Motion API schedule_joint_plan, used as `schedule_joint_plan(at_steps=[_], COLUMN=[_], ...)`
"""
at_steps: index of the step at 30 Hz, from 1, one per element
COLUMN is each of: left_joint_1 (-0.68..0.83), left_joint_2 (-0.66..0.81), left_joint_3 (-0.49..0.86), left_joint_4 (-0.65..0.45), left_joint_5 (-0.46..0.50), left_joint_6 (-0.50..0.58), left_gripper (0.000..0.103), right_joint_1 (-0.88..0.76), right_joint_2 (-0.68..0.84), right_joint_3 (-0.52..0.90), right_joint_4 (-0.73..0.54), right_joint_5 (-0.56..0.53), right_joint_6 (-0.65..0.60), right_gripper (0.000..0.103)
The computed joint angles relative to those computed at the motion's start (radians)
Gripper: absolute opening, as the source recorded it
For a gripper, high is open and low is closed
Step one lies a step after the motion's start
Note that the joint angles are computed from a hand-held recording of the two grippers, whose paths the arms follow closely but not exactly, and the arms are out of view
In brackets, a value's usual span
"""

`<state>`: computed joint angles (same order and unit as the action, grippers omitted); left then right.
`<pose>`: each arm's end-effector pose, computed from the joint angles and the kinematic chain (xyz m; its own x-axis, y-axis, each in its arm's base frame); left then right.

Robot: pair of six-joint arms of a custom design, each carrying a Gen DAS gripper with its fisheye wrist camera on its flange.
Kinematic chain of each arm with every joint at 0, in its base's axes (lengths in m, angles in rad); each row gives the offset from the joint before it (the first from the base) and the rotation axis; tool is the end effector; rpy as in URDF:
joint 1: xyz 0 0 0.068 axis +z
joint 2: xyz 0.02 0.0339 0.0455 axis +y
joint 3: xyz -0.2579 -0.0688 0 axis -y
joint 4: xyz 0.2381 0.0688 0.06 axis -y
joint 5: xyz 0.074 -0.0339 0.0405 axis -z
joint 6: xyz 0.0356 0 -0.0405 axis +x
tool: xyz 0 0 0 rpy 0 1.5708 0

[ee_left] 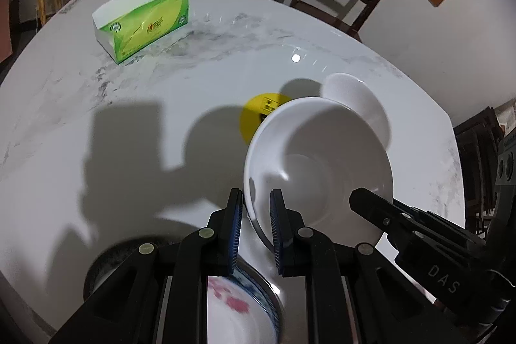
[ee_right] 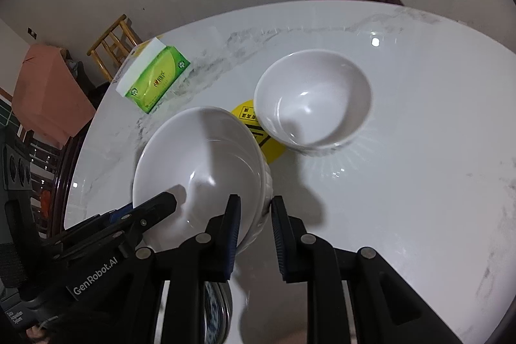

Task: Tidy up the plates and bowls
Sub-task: 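Carry the Rabbit bowl over the pink bowl and lower it inside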

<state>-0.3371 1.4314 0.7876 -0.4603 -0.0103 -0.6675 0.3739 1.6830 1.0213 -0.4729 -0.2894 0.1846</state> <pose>0.2454 -0.0856 0.1761 -0.8639 -0.3531 -0.3591 -0.2654 0.9252 -0.2713 0.2935 0.1261 0.1728 -0.9143 -0.1697 -0.3678 -0.2996 0.8945 0.3318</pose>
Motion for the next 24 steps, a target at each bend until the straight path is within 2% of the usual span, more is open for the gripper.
schedule_joint_plan(at_steps=[14,24], left_joint_1=[-0.349,-0.621], left_joint_2=[-0.191,-0.188], left_joint_3=[0.043,0.032], left_joint_4=[-0.189,-0.211], left_joint_5=[-0.123,-0.219], left_joint_6=[-0.192,-0.382], left_gripper=[0.014,0.014], right_joint_1=[-0.172,-0.397], right_joint_2=[-0.494,-0.727], right_joint_3=[-0.243,-0.421], right_joint_4=[-0.191,-0.338], right_joint_5=[-0.057,-0.147], right_joint_6=[-0.088,-0.220], right_gripper=[0.020,0.020])
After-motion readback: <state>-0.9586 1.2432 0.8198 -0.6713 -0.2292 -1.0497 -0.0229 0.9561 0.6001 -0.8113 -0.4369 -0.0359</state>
